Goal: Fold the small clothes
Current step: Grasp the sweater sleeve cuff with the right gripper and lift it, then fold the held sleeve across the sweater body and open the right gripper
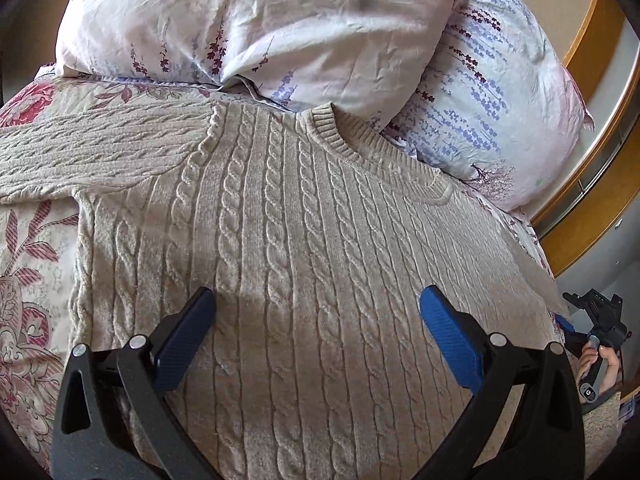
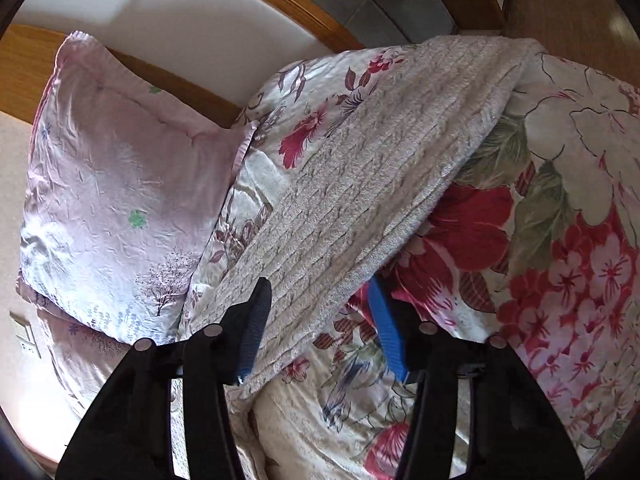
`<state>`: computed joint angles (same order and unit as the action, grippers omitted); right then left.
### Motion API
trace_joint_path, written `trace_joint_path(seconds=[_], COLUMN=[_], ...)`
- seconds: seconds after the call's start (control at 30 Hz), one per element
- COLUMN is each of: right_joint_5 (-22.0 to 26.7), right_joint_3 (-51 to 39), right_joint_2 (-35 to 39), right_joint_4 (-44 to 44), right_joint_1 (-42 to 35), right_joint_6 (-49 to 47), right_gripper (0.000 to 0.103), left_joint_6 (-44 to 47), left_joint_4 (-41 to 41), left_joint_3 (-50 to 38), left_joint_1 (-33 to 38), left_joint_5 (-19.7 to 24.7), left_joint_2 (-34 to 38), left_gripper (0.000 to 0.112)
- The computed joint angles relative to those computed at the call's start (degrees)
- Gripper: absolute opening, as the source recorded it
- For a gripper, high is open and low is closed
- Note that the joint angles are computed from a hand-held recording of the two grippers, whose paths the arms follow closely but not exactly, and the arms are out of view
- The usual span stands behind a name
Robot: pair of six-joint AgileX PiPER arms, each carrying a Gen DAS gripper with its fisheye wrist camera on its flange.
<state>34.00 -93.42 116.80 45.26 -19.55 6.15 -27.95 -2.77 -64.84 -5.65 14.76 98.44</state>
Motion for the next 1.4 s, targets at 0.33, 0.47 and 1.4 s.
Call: trace_joint_path(seconds=[0.33, 0.47, 1.4], right_joint_5=[-6.3, -10.7, 1.3], right_joint_3=[0.3, 0.3, 6.1], right_joint_2=[0.3, -3.1, -5.9], right_joint_4=[-6.5, -5.0, 12.5], right_joint_1=[1.7, 4.6, 13.3], right_joint_6=[3.9, -3.0, -20.7], right_gripper=[0.01, 0.01, 0.072], left_joint_6=[-0.6, -1.3, -1.7], left_joint_4=[1.1, 2.0, 2.3], left_joint_3=[-0.4, -0.5, -0.5], left_joint_1=[0.0, -0.1, -0.2], left_joint_5=[0.4, 0.5, 0.8], left_joint_2=[0.8, 0.9, 0.7], left_gripper=[0.101, 0.101, 0.101])
